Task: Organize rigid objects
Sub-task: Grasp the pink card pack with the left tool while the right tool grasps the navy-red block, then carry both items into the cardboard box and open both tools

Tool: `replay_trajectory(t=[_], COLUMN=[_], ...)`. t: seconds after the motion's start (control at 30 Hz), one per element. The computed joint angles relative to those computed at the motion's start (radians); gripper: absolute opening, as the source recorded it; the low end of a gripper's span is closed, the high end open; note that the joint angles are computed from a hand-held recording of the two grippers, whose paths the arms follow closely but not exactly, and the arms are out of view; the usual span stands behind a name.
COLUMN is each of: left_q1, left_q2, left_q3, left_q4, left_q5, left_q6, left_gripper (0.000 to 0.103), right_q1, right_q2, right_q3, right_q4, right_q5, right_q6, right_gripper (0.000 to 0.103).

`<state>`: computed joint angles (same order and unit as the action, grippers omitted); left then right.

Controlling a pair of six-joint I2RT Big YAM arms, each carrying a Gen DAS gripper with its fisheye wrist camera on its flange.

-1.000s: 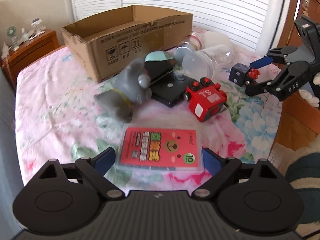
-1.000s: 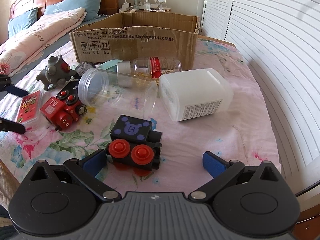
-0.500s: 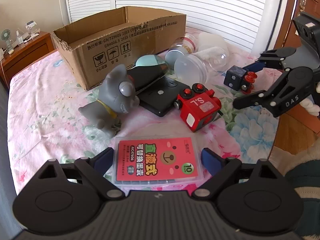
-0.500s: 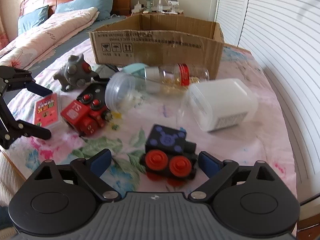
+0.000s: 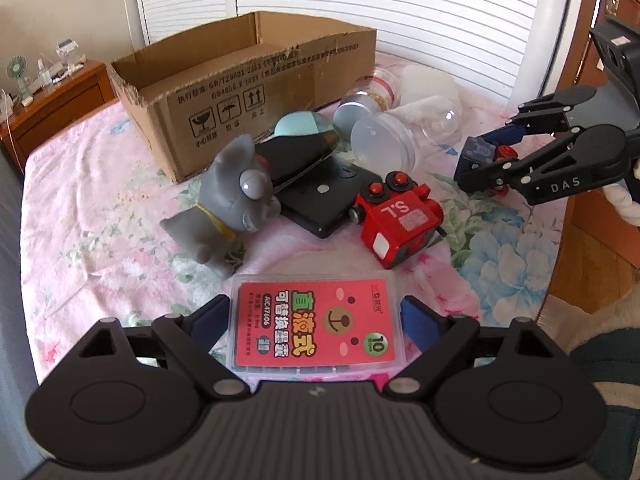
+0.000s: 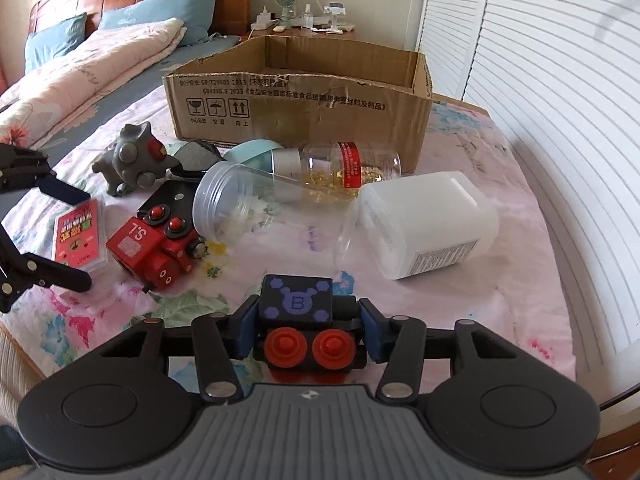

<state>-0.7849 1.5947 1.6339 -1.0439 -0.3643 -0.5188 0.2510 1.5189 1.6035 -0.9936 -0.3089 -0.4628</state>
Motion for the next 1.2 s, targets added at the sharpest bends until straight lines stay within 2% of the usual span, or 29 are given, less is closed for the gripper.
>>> replay_trajectory(t=[0.33, 0.6, 0.7, 0.8, 0.97, 1.07, 1.1, 1.2], left_q1=[-0.017, 0.042, 0.078, 0.121, 0.184, 0.218, 0.229, 0.250], left_q2=[0.007, 0.073, 0.133, 0.196, 0.349, 0.453, 0.470, 0.540], left_q3=[0.113, 0.305, 0.418, 0.521, 0.757, 0.919, 0.935, 1.028], left_q4=[-0.102, -0.148, -0.173, -0.183, -0.266, -0.336, -0.338, -0.372], left_q5=[-0.032, -0.080, -0.116, -0.109, -0.108, -0.098, -0.104, -0.173], left_q6=[0.010, 0.071, 0.124, 0.160, 0.213, 0.215, 0.213, 0.166], left_gripper=[0.090, 0.090, 0.090, 0.090, 0.090, 0.090, 0.090, 0.091], right_q1=[-0.022, -0.026, -0.017, -0.010, 0.002, 0.007, 0.009, 0.014], right_q2=[0.000, 0.054, 0.091, 0.142, 0.236, 0.283, 0.292, 0.323], right_q3=[0.080, 0.230, 0.300, 0.386, 0.542, 0.618, 0.633, 0.681], right_q4=[-0.061, -0.078, -0.069, -0.082, -0.114, -0.139, -0.142, -0.158], right_q5=[-0.033, -0.112, -0.122, -0.134, -0.129, -0.126, -0.123, -0.115], right_q6=[-0.095, -0.101, -0.092, -0.076, -0.052, -0.037, -0.034, -0.029], right_gripper=[0.056, 0.056, 0.056, 0.056, 0.056, 0.056, 0.056, 0.056])
